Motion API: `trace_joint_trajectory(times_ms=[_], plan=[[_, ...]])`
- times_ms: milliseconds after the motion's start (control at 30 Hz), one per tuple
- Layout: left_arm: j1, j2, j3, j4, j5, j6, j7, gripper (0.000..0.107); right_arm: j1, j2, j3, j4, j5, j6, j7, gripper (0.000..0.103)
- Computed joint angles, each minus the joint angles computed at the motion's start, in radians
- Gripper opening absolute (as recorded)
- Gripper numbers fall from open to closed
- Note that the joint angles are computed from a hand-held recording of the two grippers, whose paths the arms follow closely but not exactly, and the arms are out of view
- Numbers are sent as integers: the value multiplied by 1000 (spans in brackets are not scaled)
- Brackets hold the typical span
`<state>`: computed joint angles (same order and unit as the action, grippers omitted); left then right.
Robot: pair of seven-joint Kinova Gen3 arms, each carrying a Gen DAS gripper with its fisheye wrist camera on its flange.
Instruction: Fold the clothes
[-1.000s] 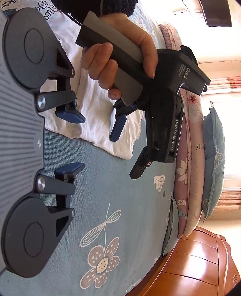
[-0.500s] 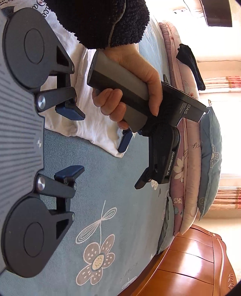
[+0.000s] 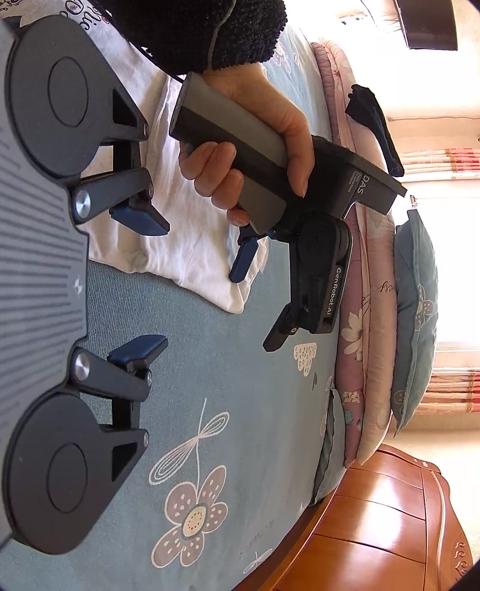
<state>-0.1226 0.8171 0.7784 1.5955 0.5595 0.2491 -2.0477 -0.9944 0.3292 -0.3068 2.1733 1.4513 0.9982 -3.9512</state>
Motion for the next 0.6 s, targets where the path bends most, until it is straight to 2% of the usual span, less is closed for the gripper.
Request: trace_joint_trajectory(times_ms=[100, 167, 233, 333, 433, 467, 600], plan=[[3, -21, 10, 27, 1, -81, 33, 95, 2, 2, 3, -2, -1, 2, 1, 67], [-36, -25, 53, 49, -9, -97, 32, 95, 3, 2, 3, 0, 4, 1, -6, 67], [-90, -9, 106, 57, -45, -57, 33, 95, 3, 2, 1, 1, 7, 0, -7, 67], [-145, -10, 139, 80, -54, 9, 6, 95, 1, 3, 0, 1, 8, 3, -7, 68], [-136, -28, 97, 97, -30, 33, -12, 95, 2, 4, 0, -2, 9, 3, -10, 70], [-107, -51, 57, 106, -28, 9, 2, 95, 1, 6, 0, -7, 3, 7, -4, 70], [-63, -149, -15, 156, -3, -98, 74, 94, -11, 3, 3, -14, -15, 31, 10, 71]])
